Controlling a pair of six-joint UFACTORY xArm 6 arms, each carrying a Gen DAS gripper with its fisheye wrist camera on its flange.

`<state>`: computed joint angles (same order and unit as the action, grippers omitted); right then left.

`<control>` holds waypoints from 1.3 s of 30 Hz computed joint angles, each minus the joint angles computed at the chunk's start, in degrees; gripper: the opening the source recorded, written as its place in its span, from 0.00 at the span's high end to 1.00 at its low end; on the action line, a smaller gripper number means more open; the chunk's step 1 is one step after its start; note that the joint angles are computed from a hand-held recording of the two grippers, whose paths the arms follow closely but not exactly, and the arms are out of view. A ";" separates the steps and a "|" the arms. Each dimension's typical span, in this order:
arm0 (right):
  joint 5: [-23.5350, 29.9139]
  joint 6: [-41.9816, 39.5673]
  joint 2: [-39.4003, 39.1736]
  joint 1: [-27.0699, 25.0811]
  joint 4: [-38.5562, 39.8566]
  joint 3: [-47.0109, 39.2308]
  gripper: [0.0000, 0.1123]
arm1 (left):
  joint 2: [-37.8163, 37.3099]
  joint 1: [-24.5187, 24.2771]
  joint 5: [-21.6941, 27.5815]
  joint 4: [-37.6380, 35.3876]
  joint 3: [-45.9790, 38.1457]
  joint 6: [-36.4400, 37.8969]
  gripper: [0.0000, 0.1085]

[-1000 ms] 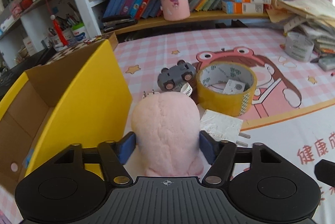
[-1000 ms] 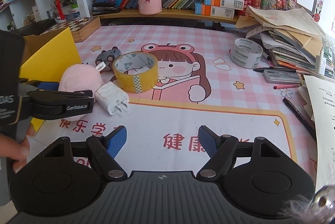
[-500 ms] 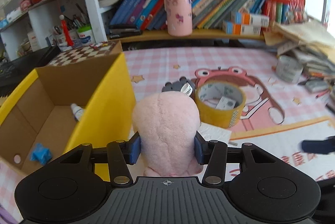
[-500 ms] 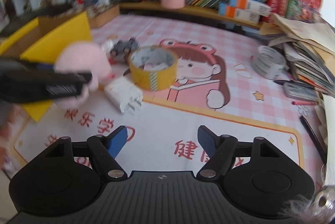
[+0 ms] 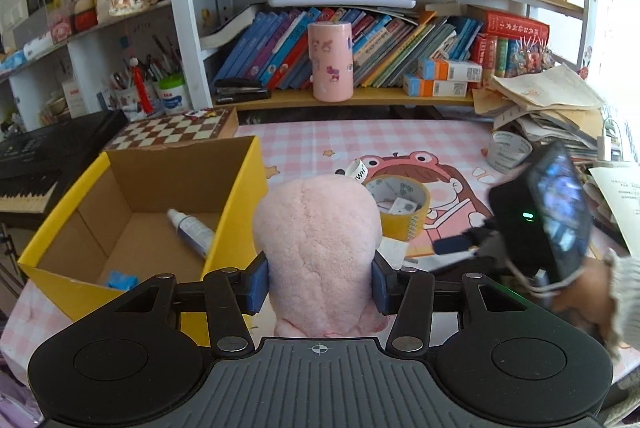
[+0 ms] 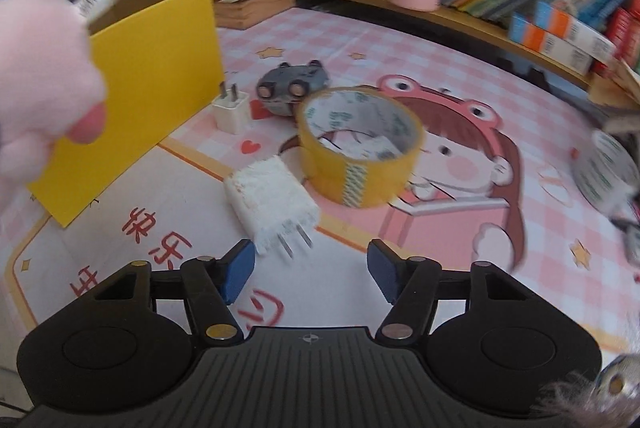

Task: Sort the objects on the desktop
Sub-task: 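Close the left gripper on the pink pig while the right gripper grasps the white charger, then lift the pig and charger and carry both toward the yellow box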

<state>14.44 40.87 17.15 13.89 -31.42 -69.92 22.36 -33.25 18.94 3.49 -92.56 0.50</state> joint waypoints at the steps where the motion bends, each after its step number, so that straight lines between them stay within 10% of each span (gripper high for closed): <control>1: -0.36 -1.49 0.98 0.10 0.86 -0.92 0.46 | -0.32 0.12 -0.18 0.60 0.48 -0.37 0.55; 19: 0.51 -18.86 8.37 1.58 13.00 -9.82 0.62 | -3.30 0.48 -0.83 -6.05 4.47 5.23 0.55; 39: 5.39 26.48 -11.48 2.92 -15.44 6.93 0.64 | -4.65 -0.33 1.30 -28.37 5.72 25.69 0.55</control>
<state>19.83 67.35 5.66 16.81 -46.86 -62.99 17.71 -33.57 20.24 -24.88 -86.84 26.19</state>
